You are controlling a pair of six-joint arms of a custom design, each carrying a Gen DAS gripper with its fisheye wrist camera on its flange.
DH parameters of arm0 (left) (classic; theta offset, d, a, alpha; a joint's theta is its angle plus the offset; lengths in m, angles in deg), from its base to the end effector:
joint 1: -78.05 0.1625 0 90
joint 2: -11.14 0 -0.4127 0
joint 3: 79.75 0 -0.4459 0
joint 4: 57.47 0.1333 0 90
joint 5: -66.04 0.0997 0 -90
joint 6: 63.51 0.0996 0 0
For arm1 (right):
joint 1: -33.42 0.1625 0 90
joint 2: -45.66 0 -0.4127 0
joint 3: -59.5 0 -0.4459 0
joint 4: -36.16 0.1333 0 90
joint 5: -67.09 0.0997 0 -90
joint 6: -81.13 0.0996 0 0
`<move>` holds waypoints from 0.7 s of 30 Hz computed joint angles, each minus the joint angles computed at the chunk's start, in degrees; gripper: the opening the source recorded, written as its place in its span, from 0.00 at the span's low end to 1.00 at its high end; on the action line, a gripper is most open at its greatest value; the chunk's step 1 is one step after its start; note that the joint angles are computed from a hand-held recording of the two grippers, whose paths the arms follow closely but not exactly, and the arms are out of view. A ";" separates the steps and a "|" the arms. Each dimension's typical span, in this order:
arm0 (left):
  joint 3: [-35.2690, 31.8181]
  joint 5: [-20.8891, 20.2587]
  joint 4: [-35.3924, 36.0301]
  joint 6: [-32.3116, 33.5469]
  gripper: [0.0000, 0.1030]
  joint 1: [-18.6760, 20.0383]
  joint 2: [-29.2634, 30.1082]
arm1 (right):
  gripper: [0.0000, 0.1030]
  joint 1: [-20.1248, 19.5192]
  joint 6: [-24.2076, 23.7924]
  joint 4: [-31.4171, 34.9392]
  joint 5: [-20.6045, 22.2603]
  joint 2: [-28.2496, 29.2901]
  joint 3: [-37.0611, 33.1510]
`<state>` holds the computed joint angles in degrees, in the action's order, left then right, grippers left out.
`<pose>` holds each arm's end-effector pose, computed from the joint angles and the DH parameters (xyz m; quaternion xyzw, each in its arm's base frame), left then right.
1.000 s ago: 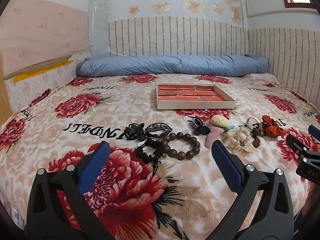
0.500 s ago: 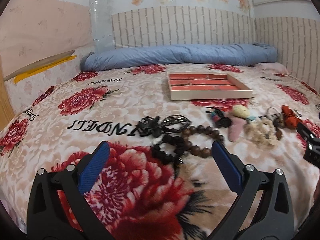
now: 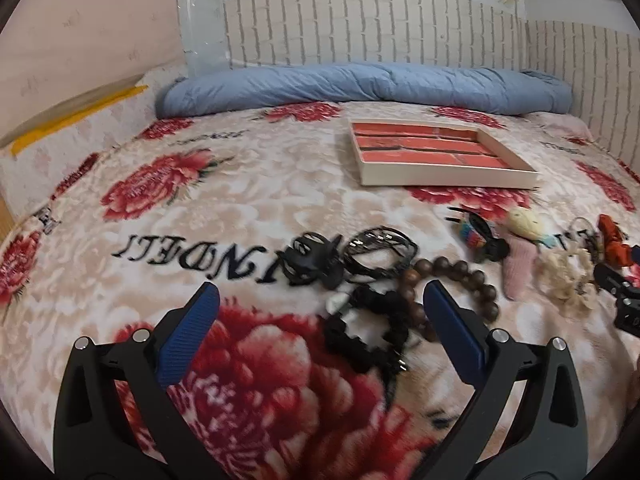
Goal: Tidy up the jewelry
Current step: 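Grasp the cream fluffy scrunchie with the right tool while the left tool grasps the black hair tie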
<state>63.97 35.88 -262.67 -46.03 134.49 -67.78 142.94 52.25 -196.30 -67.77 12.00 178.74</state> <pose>-0.0224 -0.4307 0.2090 0.1462 0.7992 -0.4285 0.3953 0.2236 -0.4422 -0.0084 0.1674 -0.8159 0.4114 0.3703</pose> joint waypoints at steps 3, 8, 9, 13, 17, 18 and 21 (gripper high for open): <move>-0.61 -1.98 4.73 -2.98 0.95 1.75 -1.39 | 0.92 -0.01 -0.91 1.32 -0.53 0.61 -1.38; -1.69 -3.49 10.06 -6.17 0.86 3.94 -1.99 | 0.57 -0.84 0.75 8.16 -1.10 0.87 -2.90; -1.79 -3.70 10.76 -6.46 0.85 4.17 -1.94 | 0.55 -1.11 1.53 9.31 -0.85 0.57 -2.82; -2.23 -4.15 12.68 -7.47 0.78 4.81 -1.62 | 0.53 -1.72 2.98 10.54 0.18 -0.02 -2.70; -2.70 -4.43 15.89 -9.71 0.77 5.57 -2.02 | 0.53 -2.00 3.84 12.60 -0.25 0.21 -3.41; -2.84 -4.61 16.85 -10.45 0.76 5.84 -2.25 | 0.53 -2.04 3.92 13.00 -0.34 0.29 -3.50; -3.25 -5.11 19.49 -12.29 0.74 6.62 -2.84 | 0.53 -2.15 4.04 13.62 -0.56 0.42 -3.72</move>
